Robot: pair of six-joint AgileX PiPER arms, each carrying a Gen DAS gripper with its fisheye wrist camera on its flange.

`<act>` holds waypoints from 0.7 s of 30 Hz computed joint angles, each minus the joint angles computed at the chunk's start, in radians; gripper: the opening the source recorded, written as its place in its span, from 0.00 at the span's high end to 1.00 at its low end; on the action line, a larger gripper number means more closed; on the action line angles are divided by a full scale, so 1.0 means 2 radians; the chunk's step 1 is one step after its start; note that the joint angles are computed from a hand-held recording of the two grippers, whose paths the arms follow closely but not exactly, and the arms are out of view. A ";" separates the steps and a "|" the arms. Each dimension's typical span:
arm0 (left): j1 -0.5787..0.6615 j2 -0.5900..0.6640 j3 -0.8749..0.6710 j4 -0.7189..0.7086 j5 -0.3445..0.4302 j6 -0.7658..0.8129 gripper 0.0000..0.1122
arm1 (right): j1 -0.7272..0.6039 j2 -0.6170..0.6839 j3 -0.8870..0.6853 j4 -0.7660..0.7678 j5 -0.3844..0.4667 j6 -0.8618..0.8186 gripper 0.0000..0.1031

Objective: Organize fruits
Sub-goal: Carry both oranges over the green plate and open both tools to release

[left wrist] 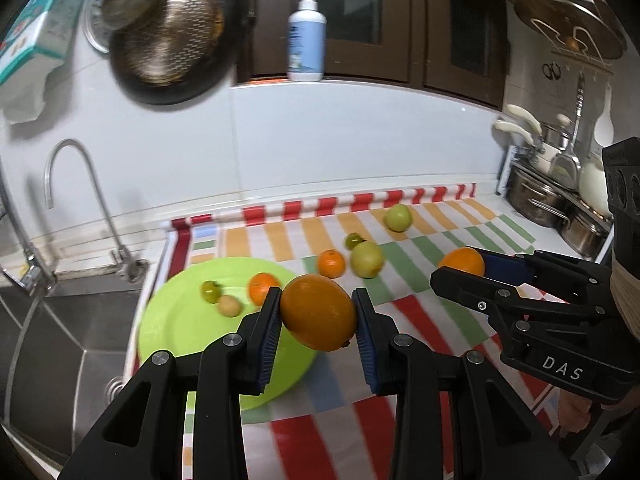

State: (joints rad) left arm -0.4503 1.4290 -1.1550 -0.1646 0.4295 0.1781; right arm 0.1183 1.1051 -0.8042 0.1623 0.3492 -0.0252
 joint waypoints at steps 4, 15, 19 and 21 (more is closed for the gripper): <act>0.037 -0.007 0.010 -0.035 0.002 0.046 0.69 | 0.044 0.026 -0.012 -0.056 -0.013 0.068 0.65; 0.137 0.025 0.008 -0.158 0.026 0.203 0.69 | 0.129 0.125 -0.068 -0.180 -0.025 0.226 0.65; 0.163 0.053 -0.003 -0.195 0.036 0.253 0.69 | 0.140 0.165 -0.091 -0.178 -0.026 0.234 0.65; 0.171 0.069 -0.012 -0.205 0.041 0.268 0.69 | 0.143 0.183 -0.102 -0.179 -0.024 0.238 0.65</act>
